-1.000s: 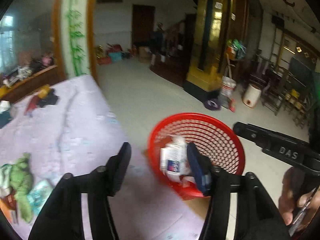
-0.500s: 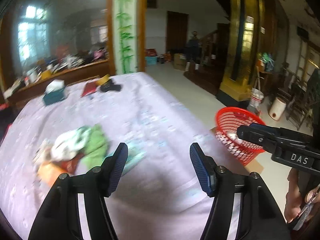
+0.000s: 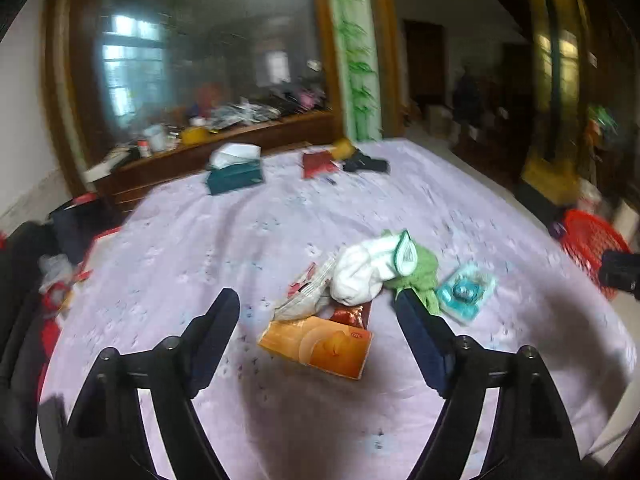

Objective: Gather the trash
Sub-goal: 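Return both tools to the table and grasp the white paper bag with the left tool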

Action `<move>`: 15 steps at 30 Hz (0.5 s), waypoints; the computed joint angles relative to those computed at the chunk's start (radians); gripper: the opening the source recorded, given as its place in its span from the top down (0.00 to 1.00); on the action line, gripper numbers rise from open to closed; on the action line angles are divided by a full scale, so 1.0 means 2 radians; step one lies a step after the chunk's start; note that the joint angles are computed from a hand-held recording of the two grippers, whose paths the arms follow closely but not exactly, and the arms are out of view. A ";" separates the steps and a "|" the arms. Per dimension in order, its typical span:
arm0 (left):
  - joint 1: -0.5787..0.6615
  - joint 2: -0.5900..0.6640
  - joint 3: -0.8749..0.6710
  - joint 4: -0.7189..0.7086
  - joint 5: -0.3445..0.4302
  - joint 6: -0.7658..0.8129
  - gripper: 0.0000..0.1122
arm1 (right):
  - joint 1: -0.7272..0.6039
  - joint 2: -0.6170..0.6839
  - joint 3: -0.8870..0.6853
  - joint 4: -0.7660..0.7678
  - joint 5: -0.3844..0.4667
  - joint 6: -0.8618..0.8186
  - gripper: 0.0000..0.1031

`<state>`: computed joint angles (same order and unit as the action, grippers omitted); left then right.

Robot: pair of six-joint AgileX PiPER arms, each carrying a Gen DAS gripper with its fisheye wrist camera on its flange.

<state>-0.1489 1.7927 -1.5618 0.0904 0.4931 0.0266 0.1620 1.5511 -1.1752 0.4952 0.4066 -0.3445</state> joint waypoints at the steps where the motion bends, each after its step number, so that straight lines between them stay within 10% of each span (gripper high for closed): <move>1: 0.008 0.024 -0.030 -0.030 0.024 0.037 0.28 | 0.002 0.001 -0.001 -0.006 0.000 0.006 0.42; 10: 0.025 0.150 -0.181 -0.045 0.091 0.043 0.29 | 0.006 0.012 -0.013 -0.041 0.010 0.037 0.42; 15: 0.033 0.196 -0.244 -0.076 0.131 0.068 0.59 | 0.002 0.033 -0.037 -0.025 0.030 0.025 0.42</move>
